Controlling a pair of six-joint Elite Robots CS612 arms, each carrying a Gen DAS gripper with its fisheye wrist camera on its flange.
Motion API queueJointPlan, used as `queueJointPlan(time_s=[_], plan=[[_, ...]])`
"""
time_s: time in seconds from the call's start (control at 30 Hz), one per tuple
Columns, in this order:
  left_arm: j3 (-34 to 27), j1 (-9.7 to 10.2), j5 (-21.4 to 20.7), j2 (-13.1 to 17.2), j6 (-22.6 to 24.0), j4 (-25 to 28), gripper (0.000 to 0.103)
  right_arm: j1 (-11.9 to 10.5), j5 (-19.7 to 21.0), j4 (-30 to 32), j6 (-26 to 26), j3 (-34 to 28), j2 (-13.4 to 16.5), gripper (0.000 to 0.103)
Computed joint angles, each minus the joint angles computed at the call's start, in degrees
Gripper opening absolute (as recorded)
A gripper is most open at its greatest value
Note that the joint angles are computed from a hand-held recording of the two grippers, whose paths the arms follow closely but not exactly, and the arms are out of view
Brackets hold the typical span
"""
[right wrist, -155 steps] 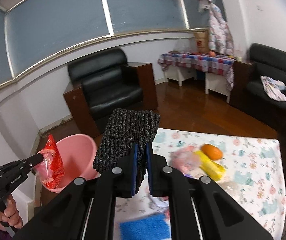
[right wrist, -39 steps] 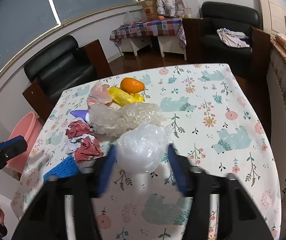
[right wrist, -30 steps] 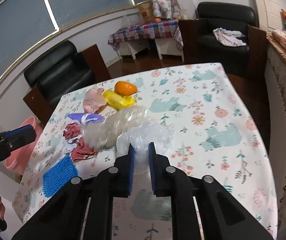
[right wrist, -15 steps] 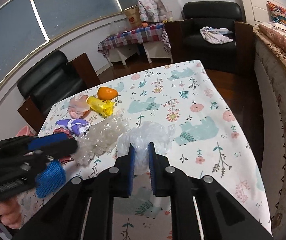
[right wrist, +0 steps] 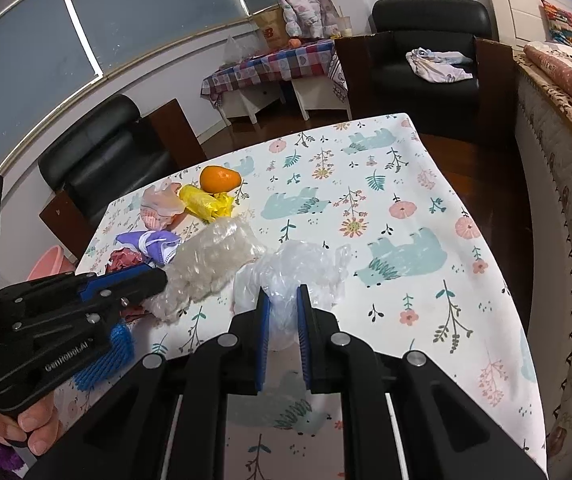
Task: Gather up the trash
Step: 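Close right tool on clear plastic bag while left tool grasps bubble wrap, then carry bubble wrap with left tool toward bucket while right tool holds clear bag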
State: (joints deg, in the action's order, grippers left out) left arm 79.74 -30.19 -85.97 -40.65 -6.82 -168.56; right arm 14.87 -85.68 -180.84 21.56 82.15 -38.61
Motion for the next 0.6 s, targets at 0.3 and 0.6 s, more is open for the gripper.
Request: queueJointPlan(time_s=[0.3, 0.6], plan=[[4.69, -0.79, 4.07, -2.69, -3.46, -8.18, 0.009, 0.18, -0.98, -1.59, -0.18, 0.34, 0.05, 0.013], [11.14, -1.83, 8.87, -6.13, -8.48, -15.80, 0.009, 0.10, -0.22, -2.71, -0.82, 0.61, 0.03, 0.013]])
